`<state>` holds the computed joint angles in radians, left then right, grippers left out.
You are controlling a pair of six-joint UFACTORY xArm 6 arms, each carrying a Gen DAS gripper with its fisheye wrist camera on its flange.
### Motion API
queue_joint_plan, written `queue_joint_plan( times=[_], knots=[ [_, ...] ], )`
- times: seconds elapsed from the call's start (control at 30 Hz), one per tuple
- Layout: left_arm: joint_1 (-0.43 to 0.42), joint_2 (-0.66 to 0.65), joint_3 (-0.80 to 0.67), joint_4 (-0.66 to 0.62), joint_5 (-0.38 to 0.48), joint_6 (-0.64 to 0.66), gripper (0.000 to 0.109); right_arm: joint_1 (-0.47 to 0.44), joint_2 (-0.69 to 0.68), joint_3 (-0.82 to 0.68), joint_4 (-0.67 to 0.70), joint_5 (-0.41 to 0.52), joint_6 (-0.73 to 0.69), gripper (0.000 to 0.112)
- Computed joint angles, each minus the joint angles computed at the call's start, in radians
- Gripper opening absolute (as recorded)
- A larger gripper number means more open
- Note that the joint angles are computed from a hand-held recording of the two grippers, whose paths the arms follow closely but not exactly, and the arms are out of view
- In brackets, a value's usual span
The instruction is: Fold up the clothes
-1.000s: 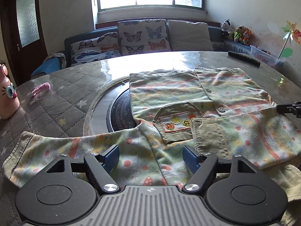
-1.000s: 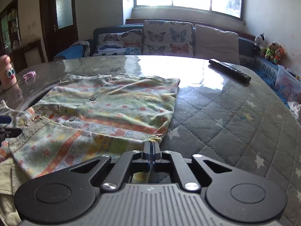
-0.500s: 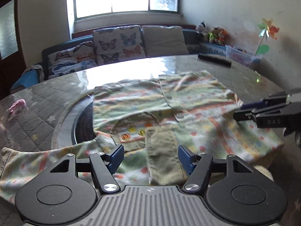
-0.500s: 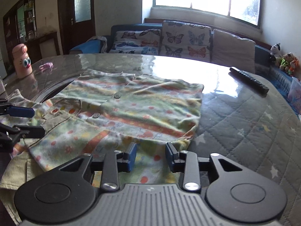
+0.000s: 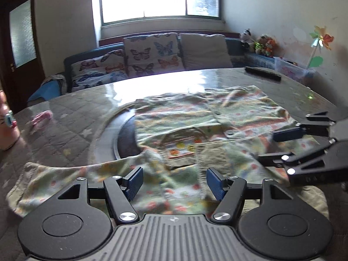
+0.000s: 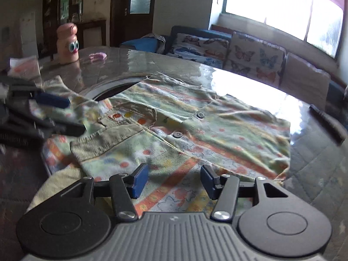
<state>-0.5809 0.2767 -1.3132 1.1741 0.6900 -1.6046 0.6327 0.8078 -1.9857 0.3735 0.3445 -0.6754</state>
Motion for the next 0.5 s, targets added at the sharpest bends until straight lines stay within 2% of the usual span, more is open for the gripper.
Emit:
queue_joint_plan(
  times=[0.17, 0.27, 0.37, 0.5],
  knots=[
    [-0.001, -0.089, 0.097, 0.011, 0.089, -0.086, 0.067, 0.018, -0.047, 0.058, 0.075, -0.045, -0.080, 0.058],
    [0.002, -0.135, 0.150, -0.007, 0.139, -0.135, 0.067, 0.027, -0.043, 0.057, 0.081, -0.008, -0.090, 0.058],
    [0.004, -0.177, 0.202, -0.030, 0.189, -0.171, 0.067, 0.038, -0.059, 0.090, 0.086, -0.039, -0.120, 0.058],
    [0.007, -0.223, 0.256, -0.054, 0.254, -0.222, 0.067, 0.051, -0.054, 0.058, 0.159, -0.026, -0.175, 0.058]
  ],
)
